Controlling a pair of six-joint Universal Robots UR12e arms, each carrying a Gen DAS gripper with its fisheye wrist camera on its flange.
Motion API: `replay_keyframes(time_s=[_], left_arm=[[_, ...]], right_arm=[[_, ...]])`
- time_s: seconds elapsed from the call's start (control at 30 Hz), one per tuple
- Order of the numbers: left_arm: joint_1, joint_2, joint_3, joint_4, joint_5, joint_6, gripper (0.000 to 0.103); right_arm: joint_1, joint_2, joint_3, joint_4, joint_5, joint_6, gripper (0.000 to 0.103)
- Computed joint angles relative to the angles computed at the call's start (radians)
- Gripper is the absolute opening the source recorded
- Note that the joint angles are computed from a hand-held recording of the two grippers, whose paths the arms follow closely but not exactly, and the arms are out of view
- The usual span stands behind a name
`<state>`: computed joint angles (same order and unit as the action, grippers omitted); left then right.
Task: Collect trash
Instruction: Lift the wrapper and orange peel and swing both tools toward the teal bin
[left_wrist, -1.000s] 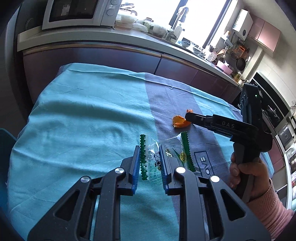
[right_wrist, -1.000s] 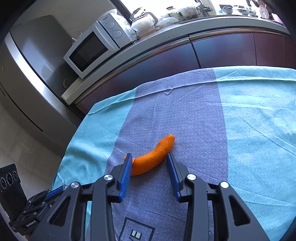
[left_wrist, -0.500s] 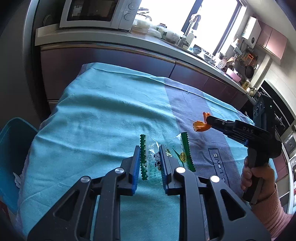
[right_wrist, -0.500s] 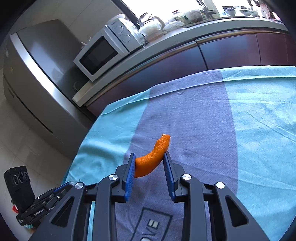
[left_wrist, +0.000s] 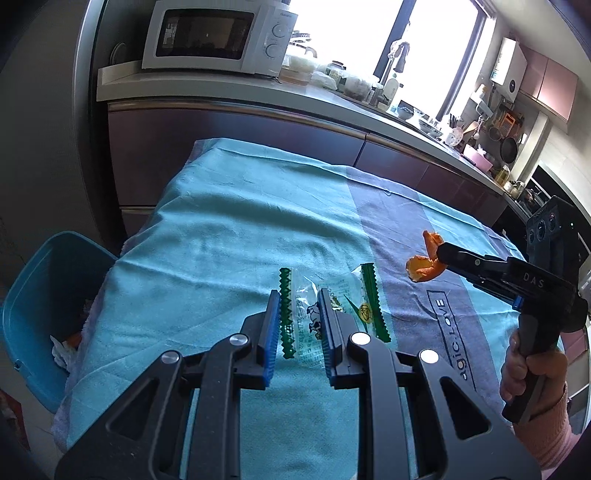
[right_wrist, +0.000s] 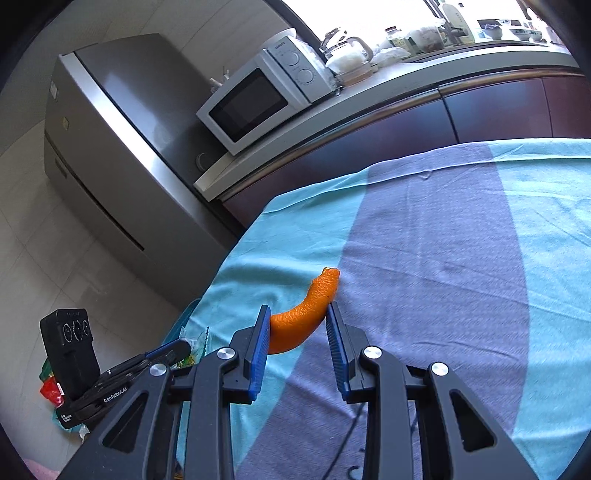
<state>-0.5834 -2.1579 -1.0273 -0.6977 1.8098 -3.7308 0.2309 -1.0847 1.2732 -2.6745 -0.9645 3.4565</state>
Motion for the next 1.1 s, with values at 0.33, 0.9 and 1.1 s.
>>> replay_keyframes(time_s=[0.33,0.9,1.1], left_arm=[[0.000,0.043,-0.065,0.029,0.023,-0.018,0.021],[-0.001,0.096,-0.138,0.054,0.069,-0.048,0.021],[0.000,0.111,-0.157,0.061,0.080,-0.053,0.021]], right_arm=[[0.021,-0.002,0.007,-0.003,0.032,-0.006,0.029],[0.048,0.002,-0.005,0.017,0.051,-0.052,0.029],[0.056,0.004,-0.009,0.026,0.056,-0.061,0.029]])
